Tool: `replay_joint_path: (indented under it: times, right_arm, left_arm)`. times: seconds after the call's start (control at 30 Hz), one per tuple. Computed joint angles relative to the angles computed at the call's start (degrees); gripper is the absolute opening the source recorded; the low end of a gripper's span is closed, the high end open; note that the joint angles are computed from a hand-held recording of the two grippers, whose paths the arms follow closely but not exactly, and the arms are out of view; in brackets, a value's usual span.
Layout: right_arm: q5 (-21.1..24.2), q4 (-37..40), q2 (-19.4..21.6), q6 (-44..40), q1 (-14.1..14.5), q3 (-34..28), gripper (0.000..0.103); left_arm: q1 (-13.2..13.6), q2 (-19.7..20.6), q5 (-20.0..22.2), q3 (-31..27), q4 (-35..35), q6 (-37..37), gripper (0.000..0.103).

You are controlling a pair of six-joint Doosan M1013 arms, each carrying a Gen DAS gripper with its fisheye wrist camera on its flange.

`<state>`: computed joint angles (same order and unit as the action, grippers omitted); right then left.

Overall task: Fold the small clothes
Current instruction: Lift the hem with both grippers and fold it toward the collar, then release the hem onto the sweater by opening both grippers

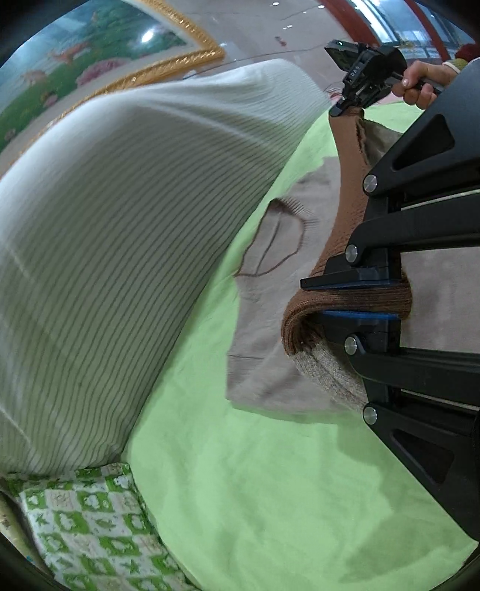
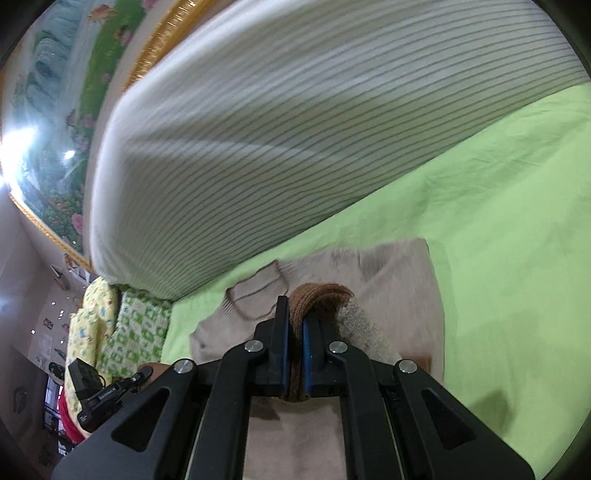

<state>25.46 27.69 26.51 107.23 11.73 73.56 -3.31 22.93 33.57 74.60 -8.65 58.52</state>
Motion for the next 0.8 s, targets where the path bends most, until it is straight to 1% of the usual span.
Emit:
replay_joint_path:
  times: [0.07,0.17,0.27,0.33,0.4,0.47,0.5,0.57,0.6,0.63,0.7,0.73,0.77,0.8]
  right_arm:
    - [1.18,-1.87,1.76,1.01,-0.28,-2.15,0.007]
    - [2.96,-4.27,4.10,2.56,-0.61,-4.97,0.007]
    - [5.51,-8.27,6.40,4.99,-0.72,-7.94,0.007]
    - [7.15,-11.34,7.55,6.83,-0.62,-9.55,0.007]
    - [8.37,-12.31,8.65,7.81,-0.67,-10.88,0.007]
    - [10.62,-13.19,9.87,10.59,-0.73,-12.59,0.009]
    - [11.35,-13.07,10.19,11.32,-0.83,-13.01,0.009]
    - [12.69,-12.44,10.56,12.48,-1.07,-13.51,0.011]
    - [12.72,-12.07,10.46,12.41,-1.14,-13.39,0.011]
    - [13.11,-12.12,10.38,12.48,-1.15,-13.49,0.012]
    - [13.14,-11.97,9.79,12.07,-1.19,-13.08,0.015]
    - [12.31,-12.72,9.42,12.55,-1.11,-12.65,0.023]
    - [11.58,-14.63,8.83,14.03,-0.95,-12.10,0.039]
    - [10.28,-17.03,8.07,15.97,-0.77,-11.26,0.048]
  left_arm:
    - [0.47,1.79,0.68,-1.91,0.00,-0.16,0.007]
    - [0.92,4.73,2.79,-5.11,1.28,-1.16,0.007]
    - [0.84,7.57,5.02,-8.04,4.63,-3.18,0.008]
    - [0.73,8.80,5.85,-9.16,6.28,-4.18,0.008]
    - [0.70,9.93,7.24,-10.26,7.36,-5.45,0.009]
    - [0.82,10.65,8.34,-10.86,6.88,-6.32,0.011]
    - [0.91,10.83,8.77,-11.02,6.50,-6.82,0.015]
    - [1.12,10.64,8.48,-10.86,5.15,-6.84,0.019]
    - [1.05,10.34,8.22,-10.68,5.59,-7.02,0.027]
    - [0.76,9.86,8.01,-10.46,7.98,-8.19,0.040]
    - [0.15,8.77,7.60,-9.83,13.51,-11.57,0.053]
    - [0.01,8.02,6.57,-9.10,14.83,-12.54,0.055]
    - [0.02,7.41,5.88,-8.59,14.86,-12.57,0.055]
    - [0.05,7.08,5.55,-8.35,14.66,-12.38,0.055]
